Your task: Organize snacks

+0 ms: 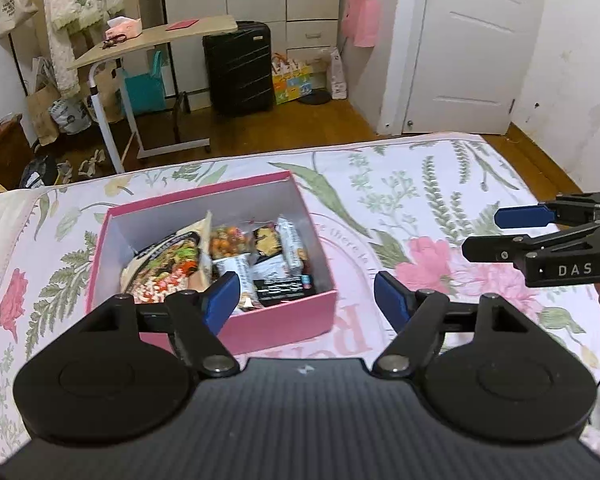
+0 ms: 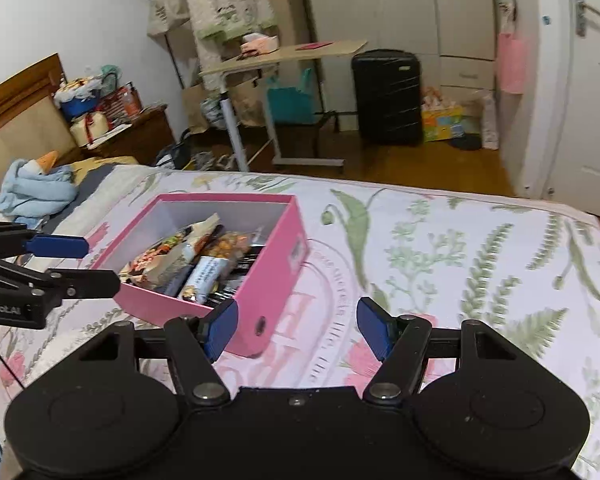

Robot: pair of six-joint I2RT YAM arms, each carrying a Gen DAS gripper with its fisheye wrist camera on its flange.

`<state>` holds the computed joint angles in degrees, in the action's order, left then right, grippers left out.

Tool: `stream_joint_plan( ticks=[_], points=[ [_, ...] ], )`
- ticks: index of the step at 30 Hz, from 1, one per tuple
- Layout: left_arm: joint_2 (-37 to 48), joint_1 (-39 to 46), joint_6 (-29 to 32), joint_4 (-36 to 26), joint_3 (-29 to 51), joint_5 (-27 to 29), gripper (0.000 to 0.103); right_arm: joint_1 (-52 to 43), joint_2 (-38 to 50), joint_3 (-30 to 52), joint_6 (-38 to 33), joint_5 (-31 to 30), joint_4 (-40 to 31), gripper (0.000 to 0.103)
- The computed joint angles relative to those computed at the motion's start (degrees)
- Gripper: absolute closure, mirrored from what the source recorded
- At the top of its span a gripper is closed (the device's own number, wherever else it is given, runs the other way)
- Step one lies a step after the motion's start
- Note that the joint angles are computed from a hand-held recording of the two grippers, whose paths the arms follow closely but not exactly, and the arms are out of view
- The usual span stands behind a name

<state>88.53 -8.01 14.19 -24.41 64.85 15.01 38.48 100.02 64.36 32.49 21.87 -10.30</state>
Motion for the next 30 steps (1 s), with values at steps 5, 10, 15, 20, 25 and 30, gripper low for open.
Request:
stream_joint_plan(
  ticks=[5,10,15,20,25,30],
  points=[
    [-1.5,-1.7,-3.7,-3.1,0.1,0.1,0.029,2.1,-4.9,-4.8,3.4,4.9,-1.6,0.032],
    [-4.1,-2.9,-7.8,-2.7,-2.4,0.1,0.029,3.8,-7.8,-7.3,6.0,8.2,-3.9,0.032],
    [-6.5,-5.1,-11.0,-0.8,-5.2,-1.7,0.029,5.5,-9.1,-7.4,8.6,12.6,-7.4,0.032],
    [-5.5,-6.9,-12.4,0.6,-5.9,-3.2,0.027,6.9,-8.8,-7.5,12.0,16.2,-9.0,0.032],
    [-2.9,-7.3,-14.1,1.8,-6.1,-4.0,0.026,8.1,-6.1,-5.8,13.9,18.4,-11.9,0.032],
    [-2.6,-7.9,-15.8,6.4,-8.6,-6.2,0.018,8.9,-4.5,-5.2,16.1,19.1,-13.6,0.031]
  ],
)
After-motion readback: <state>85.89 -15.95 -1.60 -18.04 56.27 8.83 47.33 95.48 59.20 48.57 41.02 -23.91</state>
